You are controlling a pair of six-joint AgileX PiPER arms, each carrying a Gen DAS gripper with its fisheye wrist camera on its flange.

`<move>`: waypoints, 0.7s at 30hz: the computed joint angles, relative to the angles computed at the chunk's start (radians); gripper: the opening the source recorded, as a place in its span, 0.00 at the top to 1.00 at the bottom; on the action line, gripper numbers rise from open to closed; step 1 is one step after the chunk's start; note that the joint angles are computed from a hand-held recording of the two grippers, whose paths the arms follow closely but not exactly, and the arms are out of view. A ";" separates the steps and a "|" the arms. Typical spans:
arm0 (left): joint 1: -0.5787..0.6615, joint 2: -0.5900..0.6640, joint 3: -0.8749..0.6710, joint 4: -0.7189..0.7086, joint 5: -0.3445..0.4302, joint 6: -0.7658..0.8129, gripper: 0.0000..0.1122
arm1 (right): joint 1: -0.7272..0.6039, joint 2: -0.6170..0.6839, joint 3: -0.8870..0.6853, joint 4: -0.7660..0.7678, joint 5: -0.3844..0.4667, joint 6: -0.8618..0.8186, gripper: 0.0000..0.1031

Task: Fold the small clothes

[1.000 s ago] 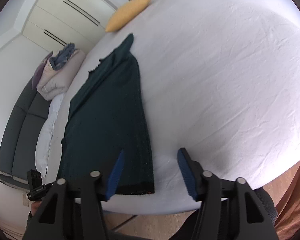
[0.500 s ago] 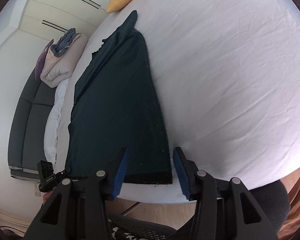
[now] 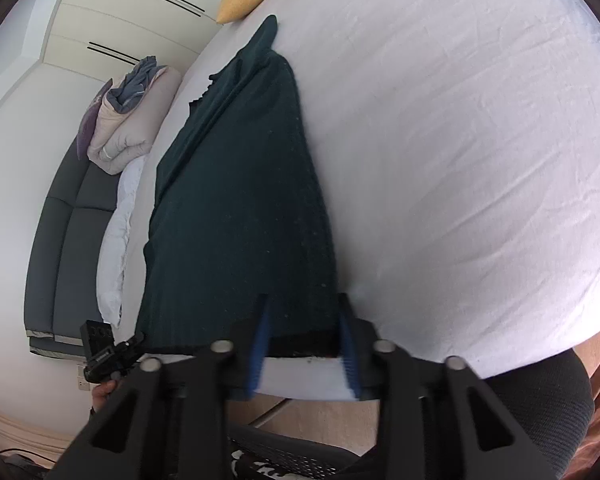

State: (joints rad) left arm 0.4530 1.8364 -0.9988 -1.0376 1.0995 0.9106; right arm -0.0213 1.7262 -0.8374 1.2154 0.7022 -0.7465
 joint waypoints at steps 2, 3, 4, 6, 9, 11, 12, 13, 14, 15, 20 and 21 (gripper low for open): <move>0.011 -0.007 0.005 -0.015 0.003 0.006 0.86 | 0.002 0.005 0.003 -0.005 -0.010 -0.002 0.88; 0.018 -0.011 0.010 -0.027 0.006 0.012 0.89 | 0.006 0.002 0.008 -0.003 -0.018 -0.008 0.90; 0.027 -0.013 0.014 -0.039 0.012 0.019 0.90 | 0.010 -0.003 0.014 0.003 -0.027 -0.018 0.90; 0.051 -0.012 0.015 -0.057 0.029 0.034 0.92 | 0.017 -0.011 0.026 0.020 -0.046 -0.039 0.91; 0.063 -0.019 0.019 -0.083 0.039 0.040 0.93 | 0.027 -0.019 0.039 0.051 -0.067 -0.070 0.92; 0.069 -0.023 0.025 -0.105 0.045 0.045 0.93 | 0.026 -0.027 0.050 0.082 -0.072 -0.098 0.92; 0.072 -0.025 0.029 -0.117 0.048 0.050 0.93 | 0.025 -0.033 0.057 0.104 -0.073 -0.119 0.92; 0.076 -0.027 0.032 -0.133 0.055 0.054 0.94 | 0.025 -0.040 0.061 0.116 -0.074 -0.129 0.92; 0.077 -0.026 0.034 -0.147 0.058 0.059 0.94 | 0.024 -0.045 0.065 0.128 -0.073 -0.140 0.92; 0.079 -0.027 0.039 -0.163 0.065 0.069 0.94 | 0.024 -0.050 0.066 0.136 -0.071 -0.147 0.93; 0.078 -0.058 0.044 -0.225 0.090 0.080 0.94 | 0.028 -0.074 0.060 0.184 -0.054 -0.188 0.93; 0.081 -0.063 0.041 -0.240 0.100 0.082 0.94 | 0.030 -0.077 0.053 0.193 -0.049 -0.196 0.93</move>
